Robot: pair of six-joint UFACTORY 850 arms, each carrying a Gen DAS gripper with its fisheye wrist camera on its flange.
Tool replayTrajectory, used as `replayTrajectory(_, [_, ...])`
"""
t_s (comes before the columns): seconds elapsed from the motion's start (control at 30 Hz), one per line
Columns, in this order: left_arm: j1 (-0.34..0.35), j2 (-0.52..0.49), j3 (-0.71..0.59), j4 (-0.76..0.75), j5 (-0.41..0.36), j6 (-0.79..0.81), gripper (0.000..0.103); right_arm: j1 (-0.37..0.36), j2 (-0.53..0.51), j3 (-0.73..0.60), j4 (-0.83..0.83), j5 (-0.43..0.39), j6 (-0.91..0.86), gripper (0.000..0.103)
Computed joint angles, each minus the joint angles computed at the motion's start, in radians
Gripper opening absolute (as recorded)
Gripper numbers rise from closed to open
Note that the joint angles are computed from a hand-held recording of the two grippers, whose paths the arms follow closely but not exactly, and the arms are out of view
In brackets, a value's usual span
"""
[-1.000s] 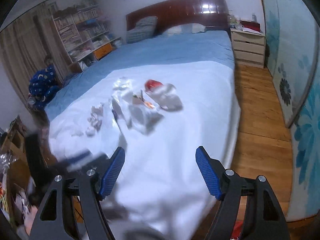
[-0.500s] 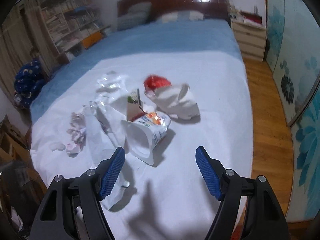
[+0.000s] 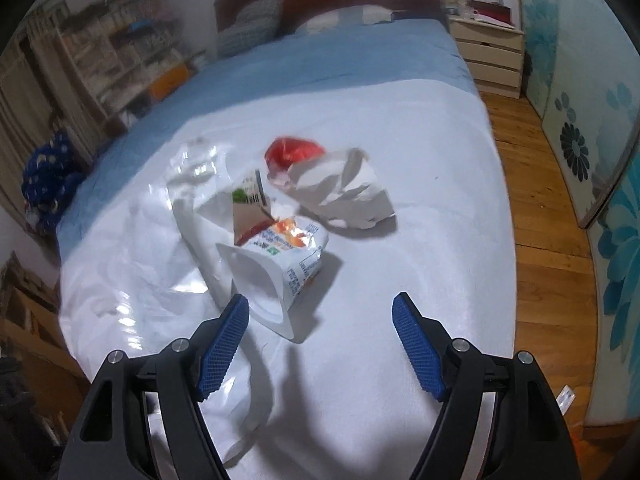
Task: Collect trash
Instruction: 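Grasp the clear plastic bag with the left tool while the right tool grasps the yogurt cup, then carry the bag and yogurt cup to the red wastebasket and release both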
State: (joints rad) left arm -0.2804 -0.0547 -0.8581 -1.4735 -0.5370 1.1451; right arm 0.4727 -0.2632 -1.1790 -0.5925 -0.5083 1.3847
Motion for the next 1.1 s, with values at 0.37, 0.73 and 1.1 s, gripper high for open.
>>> replayTrajectory(0.37, [0.045,0.07,0.044,-0.073,-0.024,0.064,0.0,-0.019,0.028,0.042,-0.083,0.105,0.088,0.01])
replayTrajectory(0.73, [-0.025,0.218,0.092,-0.091,0.073,0.101,0.0,0.04,0.468,0.339,-0.226,0.09,0.287,0.01])
replayTrajectory(1.1, [-0.356,0.277,-0.036,0.138,0.163,-0.092,0.0,0.256,1.181,0.611,-0.155,-0.544,0.281,0.01])
